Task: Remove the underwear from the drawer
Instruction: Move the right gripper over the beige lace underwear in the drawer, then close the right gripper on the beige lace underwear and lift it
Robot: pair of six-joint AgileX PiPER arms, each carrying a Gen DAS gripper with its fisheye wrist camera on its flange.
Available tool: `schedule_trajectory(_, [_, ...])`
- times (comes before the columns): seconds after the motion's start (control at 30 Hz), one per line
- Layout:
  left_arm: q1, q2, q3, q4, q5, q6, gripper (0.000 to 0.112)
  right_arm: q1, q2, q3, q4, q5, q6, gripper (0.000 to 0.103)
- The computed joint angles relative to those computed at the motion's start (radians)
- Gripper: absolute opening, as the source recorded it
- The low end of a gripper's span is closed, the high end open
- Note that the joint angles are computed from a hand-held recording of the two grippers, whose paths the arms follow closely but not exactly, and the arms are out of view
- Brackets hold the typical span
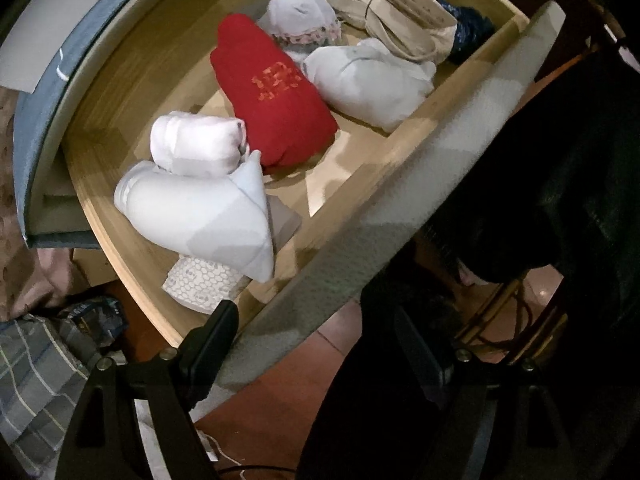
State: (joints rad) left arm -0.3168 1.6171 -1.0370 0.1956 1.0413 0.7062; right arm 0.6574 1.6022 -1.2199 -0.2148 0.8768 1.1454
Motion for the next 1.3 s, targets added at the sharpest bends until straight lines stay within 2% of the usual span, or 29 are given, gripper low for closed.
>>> schedule_trajectory(0.07, [0.01, -0.007, 0.008, -0.005, -0.006, 0.01, 0.082, -0.008, 0.008, -0.005, 0.02, 0.0, -0.029, 0.102])
schedule_trajectory(0.27, [0.109, -0.015, -0.038, -0.14, 0.035, 0.099, 0.082, -0.034, 0.033, -0.011, 0.083, -0.007, -0.09, 0.102])
schedule_trajectory(0.47, [0.241, -0.022, -0.095, -0.314, 0.094, 0.173, 0.082, -0.049, 0.065, -0.033, 0.115, 0.005, -0.134, 0.102])
schedule_trajectory(0.6, [0.324, -0.032, -0.14, -0.447, 0.156, 0.199, 0.082, -0.065, 0.109, -0.075, 0.145, 0.041, -0.189, 0.102])
schedule_trajectory(0.77, [0.34, -0.068, -0.149, -0.489, 0.09, 0.126, 0.082, -0.089, 0.165, -0.127, 0.18, 0.083, -0.257, 0.09])
schedule_trajectory(0.83, [0.31, -0.085, -0.137, -0.461, 0.001, 0.035, 0.082, -0.095, 0.189, -0.153, 0.179, 0.11, -0.272, 0.089])
schedule_trajectory(0.93, [0.278, -0.074, -0.154, -0.419, -0.06, -0.069, 0.082, -0.107, 0.227, -0.188, 0.188, 0.131, -0.299, 0.089])
schedule_trajectory(1.1, [0.273, -0.021, -0.204, -0.421, -0.067, -0.139, 0.082, -0.125, 0.308, -0.256, 0.217, 0.171, -0.361, 0.083])
schedule_trajectory(1.3, [0.274, 0.025, -0.248, -0.413, -0.057, -0.181, 0.082, -0.131, 0.411, -0.348, 0.212, 0.23, -0.402, 0.081])
